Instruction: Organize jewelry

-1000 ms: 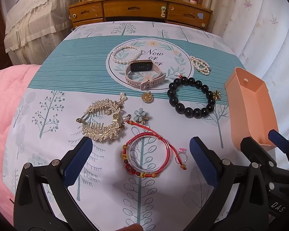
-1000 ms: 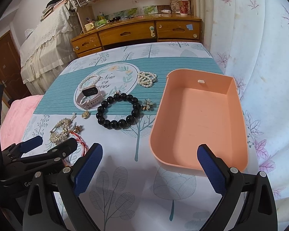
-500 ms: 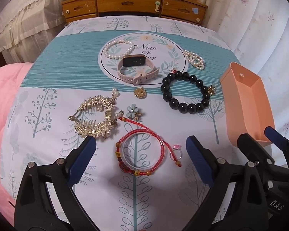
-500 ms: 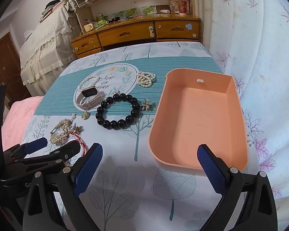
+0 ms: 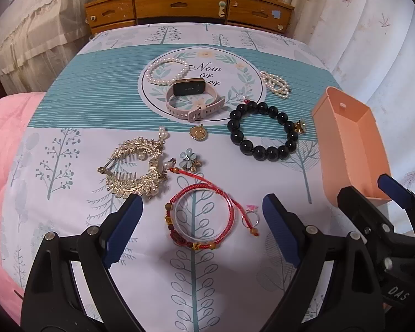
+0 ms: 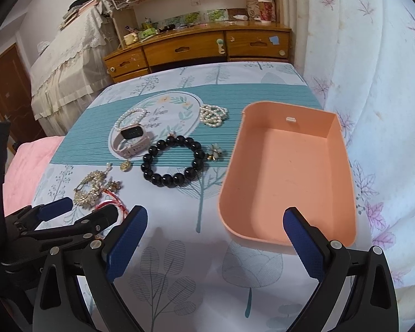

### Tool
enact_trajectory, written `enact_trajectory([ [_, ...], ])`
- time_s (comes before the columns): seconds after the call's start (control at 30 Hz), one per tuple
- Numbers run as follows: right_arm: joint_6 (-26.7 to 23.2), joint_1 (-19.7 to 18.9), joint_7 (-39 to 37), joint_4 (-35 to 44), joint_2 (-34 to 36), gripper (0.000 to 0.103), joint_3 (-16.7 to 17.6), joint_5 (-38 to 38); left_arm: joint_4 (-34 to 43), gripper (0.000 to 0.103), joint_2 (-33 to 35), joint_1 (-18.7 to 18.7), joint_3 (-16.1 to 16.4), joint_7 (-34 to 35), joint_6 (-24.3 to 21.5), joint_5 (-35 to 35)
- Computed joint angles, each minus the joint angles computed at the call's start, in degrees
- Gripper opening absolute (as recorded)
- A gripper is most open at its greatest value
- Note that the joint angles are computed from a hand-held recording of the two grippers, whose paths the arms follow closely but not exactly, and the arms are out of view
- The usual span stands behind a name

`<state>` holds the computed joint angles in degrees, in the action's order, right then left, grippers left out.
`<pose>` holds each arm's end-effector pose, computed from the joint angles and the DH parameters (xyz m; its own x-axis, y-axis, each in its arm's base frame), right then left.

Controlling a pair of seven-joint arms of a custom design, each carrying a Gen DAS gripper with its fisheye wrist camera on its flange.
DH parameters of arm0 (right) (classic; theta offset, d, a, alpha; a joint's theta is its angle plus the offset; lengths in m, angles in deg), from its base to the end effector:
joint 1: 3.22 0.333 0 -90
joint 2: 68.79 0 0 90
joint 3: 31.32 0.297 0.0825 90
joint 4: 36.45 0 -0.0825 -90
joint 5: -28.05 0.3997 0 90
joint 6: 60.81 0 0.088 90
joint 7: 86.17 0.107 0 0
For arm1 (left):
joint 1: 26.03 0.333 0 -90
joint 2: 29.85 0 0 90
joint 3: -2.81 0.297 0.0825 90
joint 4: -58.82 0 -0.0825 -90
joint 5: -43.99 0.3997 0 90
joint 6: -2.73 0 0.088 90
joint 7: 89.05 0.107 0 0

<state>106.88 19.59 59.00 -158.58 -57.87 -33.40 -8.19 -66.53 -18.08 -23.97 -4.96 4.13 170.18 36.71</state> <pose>0.5576 0.2515 0.3493 0.0148 -0.9949 -0.1001 -0.7965 0.0488 -0.6027 0.6013 -0.0507 0.3228 -0.0514 -0.9950 0.0859 -0.8642 0.0012 -0.5031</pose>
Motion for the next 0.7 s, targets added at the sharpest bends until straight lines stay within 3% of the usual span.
enact_trajectory([
  [0.17,0.1,-1.4,-8.0,1.3,-0.2,0.09,2.2,4.4,2.0,0.087,0.8,0.1,0.6,-0.5,-0.7,0.6],
  [0.3,-1.2,-2.3,-16.7,4.0,0.0,0.086,3.7,9.6,3.6,0.087,1.2,-1.4,3.3,-5.7,0.2,5.8],
  [0.43,-4.9,-3.2,-26.5,8.7,1.3,0.086,5.3,16.5,5.0,0.087,1.4,1.3,1.2,-1.5,1.1,4.1],
  [0.5,-6.8,-3.3,-29.9,11.4,2.1,0.085,5.4,18.5,6.9,0.087,1.7,3.2,-0.6,2.6,-1.2,1.3],
  [0.57,-8.3,-4.9,-36.6,14.2,3.1,0.082,7.0,24.3,9.6,0.087,2.3,6.3,-3.8,11.2,-5.1,-5.4],
  [0.6,-10.0,-5.6,-39.8,16.3,3.9,0.08,7.7,27.3,10.3,0.087,2.4,5.7,-3.0,11.6,-5.4,-4.8],
  [0.7,-16.5,-5.4,-43.6,23.8,7.1,0.073,6.8,30.1,11.6,0.087,2.6,0.3,3.3,5.0,-1.6,6.3],
])
